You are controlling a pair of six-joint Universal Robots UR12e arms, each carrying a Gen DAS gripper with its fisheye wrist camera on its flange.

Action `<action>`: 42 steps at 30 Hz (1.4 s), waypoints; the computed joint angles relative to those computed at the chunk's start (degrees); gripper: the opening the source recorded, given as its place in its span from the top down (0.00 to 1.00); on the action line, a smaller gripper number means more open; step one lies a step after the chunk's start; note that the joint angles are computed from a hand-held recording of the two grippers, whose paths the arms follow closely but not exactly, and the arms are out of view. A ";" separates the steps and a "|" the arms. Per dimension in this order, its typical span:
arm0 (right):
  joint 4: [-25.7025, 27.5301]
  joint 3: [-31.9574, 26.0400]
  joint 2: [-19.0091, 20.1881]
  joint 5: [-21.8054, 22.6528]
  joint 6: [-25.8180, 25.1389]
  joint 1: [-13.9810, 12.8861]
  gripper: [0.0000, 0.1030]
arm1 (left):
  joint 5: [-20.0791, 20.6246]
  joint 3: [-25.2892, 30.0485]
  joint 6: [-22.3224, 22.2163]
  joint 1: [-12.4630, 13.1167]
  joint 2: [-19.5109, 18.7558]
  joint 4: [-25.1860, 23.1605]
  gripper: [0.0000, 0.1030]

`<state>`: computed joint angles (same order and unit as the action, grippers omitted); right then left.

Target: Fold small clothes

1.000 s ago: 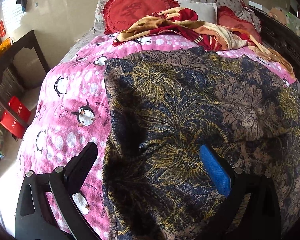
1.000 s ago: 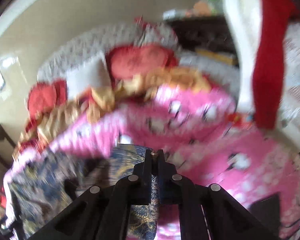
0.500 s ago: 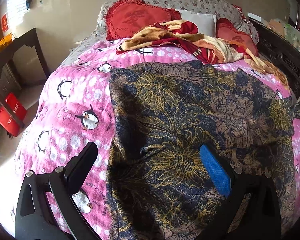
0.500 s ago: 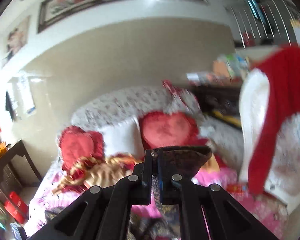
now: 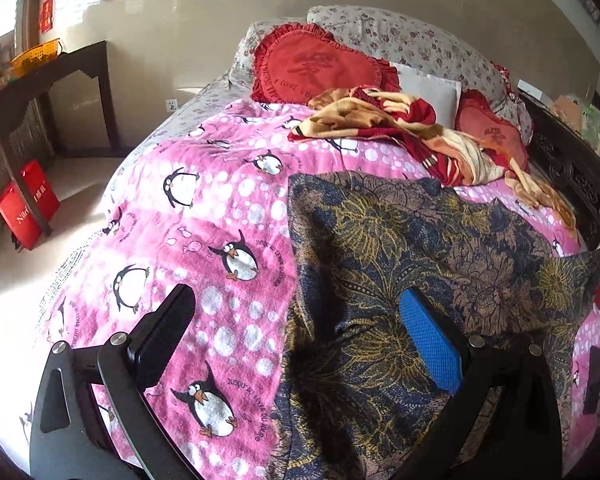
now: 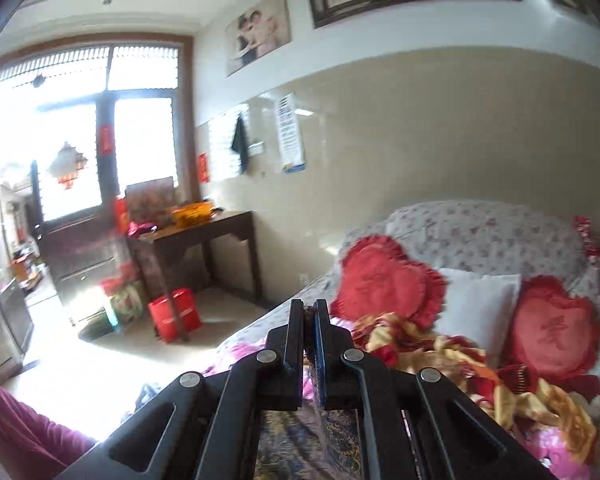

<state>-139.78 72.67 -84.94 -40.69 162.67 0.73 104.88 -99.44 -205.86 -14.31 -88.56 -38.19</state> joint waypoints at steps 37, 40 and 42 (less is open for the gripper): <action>16.34 2.79 10.22 -9.40 -3.80 7.21 0.36 | -6.97 4.43 9.23 2.83 -7.31 1.90 0.00; 11.93 9.80 4.40 -8.90 -1.48 3.89 0.36 | -7.56 6.51 10.40 3.02 -9.27 1.20 0.07; 9.96 14.07 1.04 -9.25 1.28 1.22 0.36 | -10.85 8.08 10.67 3.70 -10.40 -1.37 0.13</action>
<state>-129.81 86.74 -83.90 -49.94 163.96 1.95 94.03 -91.36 -195.19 -10.61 -98.96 -39.56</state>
